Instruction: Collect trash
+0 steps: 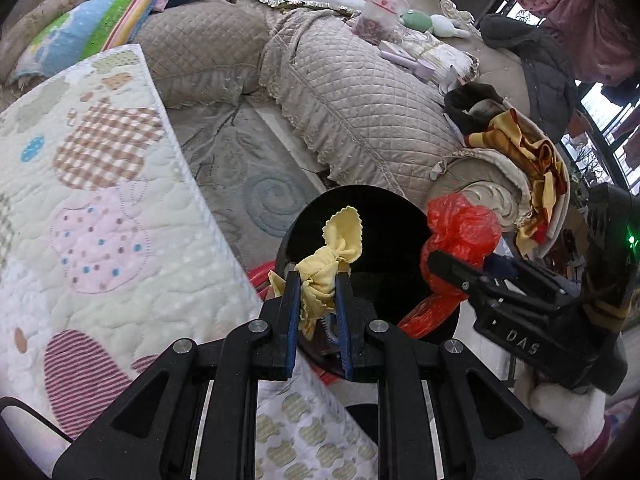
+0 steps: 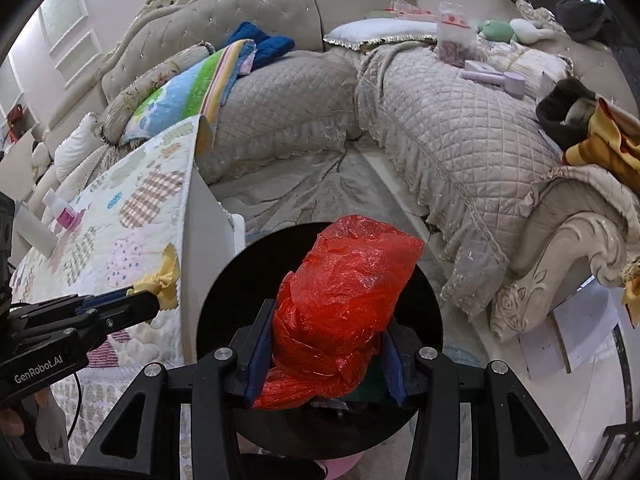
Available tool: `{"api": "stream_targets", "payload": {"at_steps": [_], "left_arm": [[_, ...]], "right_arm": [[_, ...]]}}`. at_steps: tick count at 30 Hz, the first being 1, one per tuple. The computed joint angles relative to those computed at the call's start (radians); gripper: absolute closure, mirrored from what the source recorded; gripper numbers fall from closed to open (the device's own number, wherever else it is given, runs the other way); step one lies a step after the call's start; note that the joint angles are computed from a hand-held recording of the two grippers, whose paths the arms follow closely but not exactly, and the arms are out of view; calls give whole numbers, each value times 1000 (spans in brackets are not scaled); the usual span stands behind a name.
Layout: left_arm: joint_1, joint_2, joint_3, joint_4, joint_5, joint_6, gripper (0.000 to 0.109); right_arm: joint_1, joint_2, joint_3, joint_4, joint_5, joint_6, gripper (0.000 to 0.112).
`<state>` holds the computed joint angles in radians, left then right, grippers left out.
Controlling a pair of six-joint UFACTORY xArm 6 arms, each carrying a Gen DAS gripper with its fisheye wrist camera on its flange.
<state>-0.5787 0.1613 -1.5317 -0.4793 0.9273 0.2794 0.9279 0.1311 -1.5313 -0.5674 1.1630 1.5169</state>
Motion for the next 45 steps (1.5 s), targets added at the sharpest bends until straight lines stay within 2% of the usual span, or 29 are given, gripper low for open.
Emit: {"api": "stream_targets", "payload": {"at_steps": [11,12,13,14,15,17,18,21,23,26,29,39,45], "left_arm": [[-8,36,-15,-37,-8,14,93],[-9,36,-15,-37,-11,17,90],[-10,35,-12,-38,-17,24,88],[-10,32,-8,-47,-22,35,79],[-8,31,-5,-62,-23,46,66],[-5,23,5,-84,-30,49,55],[-4,19,11,-81,-36,45,55],[-3,-12,44,-37,-72,25,55],[-5,-57,98,-7,-141,18,55],[1,-118,164,39,-219,-13,55],[15,-165,205,70,-261,-34,55],[51,-327,337,88,-390,3,55],[51,-413,421,115,-493,40,55]], "right_arm": [[-13,-20,51,0,-38,23,62],[-13,-25,58,-5,-41,29,60],[-13,-28,59,-6,-39,32,50],[-12,-30,59,-7,-33,36,38],[-8,-35,63,-17,-30,48,36],[-6,-42,70,-29,-43,60,36],[-1,-42,65,-34,-33,66,36],[16,-31,34,-55,9,85,36],[39,-23,11,-94,42,107,36],[89,18,-69,-162,148,127,36],[125,46,-123,-219,207,158,36],[221,178,-356,-338,393,165,36],[258,255,-481,-393,467,136,36]]}}
